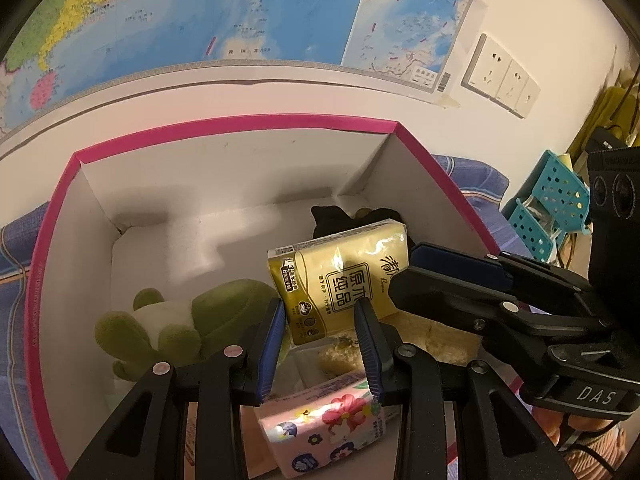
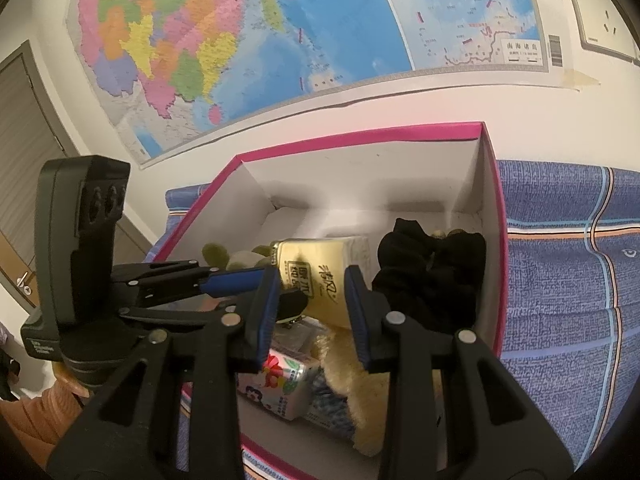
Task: Organize soft objects
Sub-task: 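Lower the gold tissue packet into the pink box beside the teddy bear, then open the right tool and withdraw both tools from the box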
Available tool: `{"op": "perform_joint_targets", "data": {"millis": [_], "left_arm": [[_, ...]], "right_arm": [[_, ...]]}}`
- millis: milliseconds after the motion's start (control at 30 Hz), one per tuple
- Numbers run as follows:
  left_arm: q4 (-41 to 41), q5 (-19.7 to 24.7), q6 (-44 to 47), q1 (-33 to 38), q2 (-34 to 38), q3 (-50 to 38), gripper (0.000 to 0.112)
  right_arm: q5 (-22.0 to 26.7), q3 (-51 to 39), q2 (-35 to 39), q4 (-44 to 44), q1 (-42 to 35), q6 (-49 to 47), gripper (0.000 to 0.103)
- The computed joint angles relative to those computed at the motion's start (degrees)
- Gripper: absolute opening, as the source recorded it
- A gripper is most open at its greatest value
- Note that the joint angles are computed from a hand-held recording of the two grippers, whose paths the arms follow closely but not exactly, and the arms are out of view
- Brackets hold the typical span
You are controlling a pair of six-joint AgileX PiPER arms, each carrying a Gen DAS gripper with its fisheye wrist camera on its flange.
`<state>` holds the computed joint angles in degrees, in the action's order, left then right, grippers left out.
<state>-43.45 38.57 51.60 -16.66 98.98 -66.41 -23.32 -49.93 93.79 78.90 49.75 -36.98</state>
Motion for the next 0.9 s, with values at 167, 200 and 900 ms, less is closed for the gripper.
{"op": "perform_joint_targets", "data": {"millis": [167,200,900], "left_arm": [[0.8,0.3,-1.0,-0.1,0.5,-0.5,0.035],[1.3,0.0,-1.4,-0.2,0.5,-0.5,0.035],[-23.7,-8.2,29.4,8.9,-19.9,22.3,0.101]], "right_arm": [[0.1,-0.3,0.4,0.5,-0.5,-0.2,0.036],[0.1,-0.4,0.5,0.6,-0.5,-0.2,0.036],[-20.4,3.6,-3.3,11.2,17.0,-5.6,0.071]]}}
